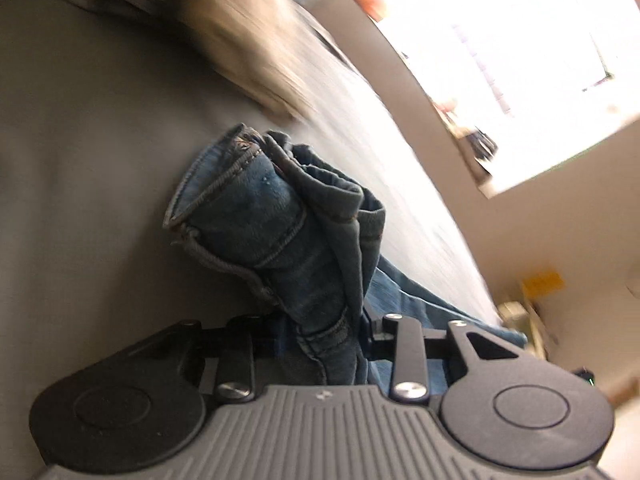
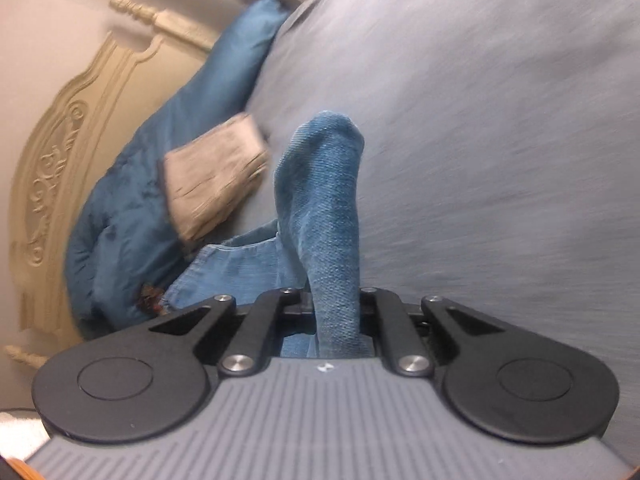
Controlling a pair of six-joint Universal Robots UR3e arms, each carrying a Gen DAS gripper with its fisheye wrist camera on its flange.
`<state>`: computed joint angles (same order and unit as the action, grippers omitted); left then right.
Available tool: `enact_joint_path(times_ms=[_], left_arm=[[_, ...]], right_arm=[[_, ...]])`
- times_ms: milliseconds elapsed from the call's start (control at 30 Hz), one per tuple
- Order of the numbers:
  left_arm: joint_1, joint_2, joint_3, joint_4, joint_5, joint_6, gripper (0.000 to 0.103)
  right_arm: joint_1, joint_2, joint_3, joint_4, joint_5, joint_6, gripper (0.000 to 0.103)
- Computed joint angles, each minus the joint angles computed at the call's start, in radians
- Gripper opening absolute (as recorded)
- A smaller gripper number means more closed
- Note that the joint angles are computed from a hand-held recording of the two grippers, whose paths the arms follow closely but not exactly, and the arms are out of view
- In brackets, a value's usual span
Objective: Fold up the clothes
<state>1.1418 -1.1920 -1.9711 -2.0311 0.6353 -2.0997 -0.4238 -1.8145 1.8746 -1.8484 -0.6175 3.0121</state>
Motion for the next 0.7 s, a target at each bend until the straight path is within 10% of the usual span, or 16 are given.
enact_joint_path(times_ms=[200, 400, 700], left_arm=[[-0.221, -0.090, -0.046, 0.117, -0.030, -0.004, 0.035], [-0.113, -0.164, -0.040, 0.095, 0.069, 0.110, 0.046], [0.292, -0.085, 0.078, -0.237, 0.214, 0.481, 0.056]], right_arm=[[-0.413, -0.260, -0.023, 0.587, -0.080, -0.421, 0.007], [-0.492, -0.352, 0.244, 0.435, -0.168, -0.271, 0.033], [-0.799, -0.627, 0.102, 0.819, -0.218, -0.429, 0.053]])
